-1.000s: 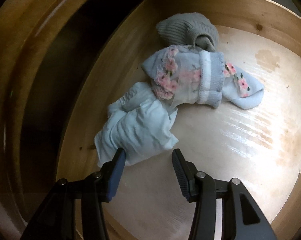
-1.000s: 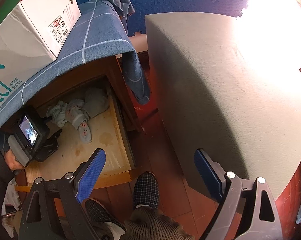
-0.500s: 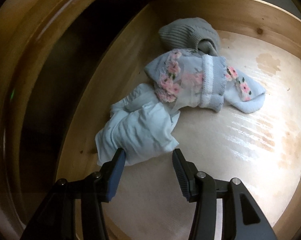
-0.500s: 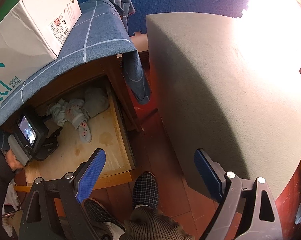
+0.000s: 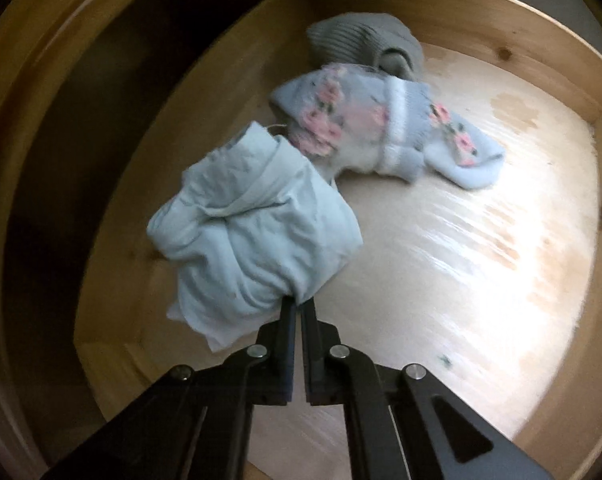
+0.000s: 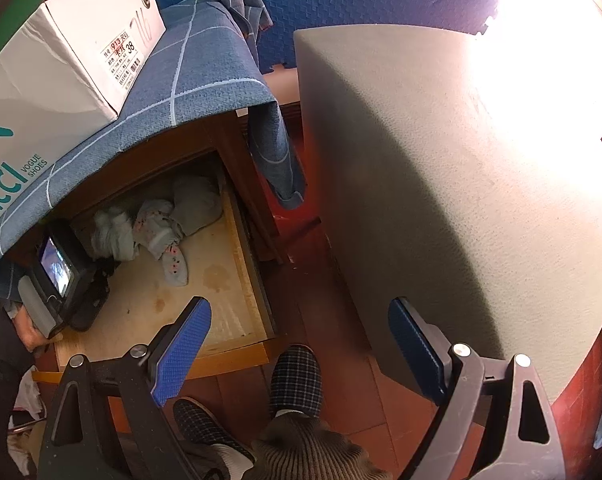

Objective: Take underwear out of drawer
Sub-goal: 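Close the left gripper on the pale blue cloth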

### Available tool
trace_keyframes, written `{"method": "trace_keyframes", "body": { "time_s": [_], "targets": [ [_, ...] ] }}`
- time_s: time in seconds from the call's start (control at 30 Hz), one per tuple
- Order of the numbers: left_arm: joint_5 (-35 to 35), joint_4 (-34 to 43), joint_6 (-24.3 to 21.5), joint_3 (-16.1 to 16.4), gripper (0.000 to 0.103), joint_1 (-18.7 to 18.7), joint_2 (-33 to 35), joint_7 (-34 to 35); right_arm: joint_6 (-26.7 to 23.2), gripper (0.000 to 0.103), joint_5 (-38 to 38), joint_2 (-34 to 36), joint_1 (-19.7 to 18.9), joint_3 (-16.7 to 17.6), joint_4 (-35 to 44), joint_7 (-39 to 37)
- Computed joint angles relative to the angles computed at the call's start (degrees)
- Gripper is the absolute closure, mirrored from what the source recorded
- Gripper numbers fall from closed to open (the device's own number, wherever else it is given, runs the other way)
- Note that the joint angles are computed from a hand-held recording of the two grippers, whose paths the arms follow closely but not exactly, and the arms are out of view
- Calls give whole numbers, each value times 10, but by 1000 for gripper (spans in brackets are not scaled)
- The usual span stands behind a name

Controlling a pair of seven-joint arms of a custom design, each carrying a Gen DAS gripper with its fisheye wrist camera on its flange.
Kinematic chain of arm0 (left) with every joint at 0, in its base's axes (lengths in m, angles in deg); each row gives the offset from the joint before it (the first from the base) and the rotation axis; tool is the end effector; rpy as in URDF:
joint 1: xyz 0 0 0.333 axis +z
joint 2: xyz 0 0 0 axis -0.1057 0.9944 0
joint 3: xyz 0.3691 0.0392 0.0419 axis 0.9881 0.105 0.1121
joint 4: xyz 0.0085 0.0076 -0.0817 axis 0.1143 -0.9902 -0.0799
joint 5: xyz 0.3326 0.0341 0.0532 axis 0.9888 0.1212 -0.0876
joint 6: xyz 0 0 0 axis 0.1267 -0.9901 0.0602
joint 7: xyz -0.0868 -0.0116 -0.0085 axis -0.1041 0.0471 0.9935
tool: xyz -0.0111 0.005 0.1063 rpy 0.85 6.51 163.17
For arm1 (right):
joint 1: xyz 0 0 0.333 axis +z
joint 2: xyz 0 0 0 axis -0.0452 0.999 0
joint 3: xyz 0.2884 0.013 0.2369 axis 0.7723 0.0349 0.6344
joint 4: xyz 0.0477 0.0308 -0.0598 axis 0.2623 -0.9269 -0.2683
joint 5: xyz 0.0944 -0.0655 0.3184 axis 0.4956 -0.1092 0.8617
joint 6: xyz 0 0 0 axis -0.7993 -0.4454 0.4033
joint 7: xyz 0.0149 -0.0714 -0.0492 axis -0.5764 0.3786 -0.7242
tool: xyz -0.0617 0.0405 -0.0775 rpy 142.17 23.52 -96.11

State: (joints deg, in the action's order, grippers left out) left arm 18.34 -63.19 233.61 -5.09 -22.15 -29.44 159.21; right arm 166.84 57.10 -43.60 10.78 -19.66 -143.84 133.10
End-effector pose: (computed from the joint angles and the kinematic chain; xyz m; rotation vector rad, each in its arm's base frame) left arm 0.7502 -0.2266 0.2844 -0.4830 2.6578 -0.1858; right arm 0.5351 0.1426 0.4814 -1.4636 2.3807 -0.5043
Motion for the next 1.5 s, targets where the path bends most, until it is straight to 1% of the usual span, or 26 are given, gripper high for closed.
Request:
{"method": "trace_keyframes", "body": {
  "time_s": [0.03, 0.17, 0.3, 0.47, 0.53, 0.6, 0.63, 0.67, 0.7, 0.73, 0.8, 0.83, 0.9, 1.0, 1.03, 1.07, 1.17, 1.27, 1.3, 1.4, 1.5],
  "targets": [
    [-4, 2, -16, -5, 101, 3, -2, 3, 2, 15, -1, -1, 0, 0, -1, 1],
    [-22, 27, -106, -23, 101, 13, -6, 9, 14, 15, 5, -4, -3, 0, -9, -1],
    [-43, 30, -157, -42, 101, 26, -19, 12, 26, 15, 7, -6, -4, 0, -15, -1],
    [-46, 4, -176, -44, 101, 27, -44, 9, 43, 15, 15, -8, -8, -1, -23, -5],
    [-47, -20, -165, -45, 99, 25, -61, 1, 48, 15, 13, -9, -8, -1, -26, -3],
    [-52, -35, -171, -53, 98, 29, -72, 6, 52, 15, 13, -11, -8, -2, -28, -2],
    [-50, -40, -170, -52, 86, 27, -78, 6, 54, 15, 14, -11, -9, -2, -29, -2],
    [-40, -53, -157, -46, 76, 18, -85, 3, 56, 15, 15, -13, -9, -2, -31, -2],
    [-34, -62, -152, -44, 54, 13, -89, 0, 58, 15, 16, -13, -10, -2, -33, -3],
    [-28, -66, -145, -42, 45, 6, -90, -3, 60, 15, 17, -14, -10, -2, -34, -3],
    [-14, -78, -127, -40, 45, -6, -94, -3, 62, 15, 20, -15, -11, -1, -36, -3],
    [-12, -75, -127, -40, 45, -11, -91, -7, 63, 15, 21, -15, -11, -1, -36, -3],
    [-6, -56, -128, -34, 45, -27, -76, -26, 62, 15, 19, -15, -10, -1, -36, -2],
    [10, -34, -113, -19, 45, -48, -55, -58, 60, 15, 20, -15, -10, -1, -35, -2],
    [12, -7, -118, -18, 45, -50, -37, -60, 59, 15, 22, -14, -11, -1, -35, -3],
    [14, 1, -113, -20, 45, -52, -30, -61, 59, 15, 22, -15, -11, -1, -35, -3],
    [17, 5, -97, -22, 45, -55, -22, -66, 60, 15, 26, -15, -12, -1, -36, -5],
    [13, 25, -104, -18, 45, -61, -7, -83, 58, 15, 25, -15, -11, -1, -35, -7],
    [11, 19, -101, -21, 45, -51, -10, -77, 57, 15, 24, -15, -11, -1, -35, -6],
    [14, 21, -99, -18, 46, -52, -5, -81, 56, 15, 23, -15, -10, -1, -35, -6],
    [24, 17, -93, -7, 59, -63, -7, -99, 56, 15, 21, -15, -10, -1, -34, -5]
  ]
}}
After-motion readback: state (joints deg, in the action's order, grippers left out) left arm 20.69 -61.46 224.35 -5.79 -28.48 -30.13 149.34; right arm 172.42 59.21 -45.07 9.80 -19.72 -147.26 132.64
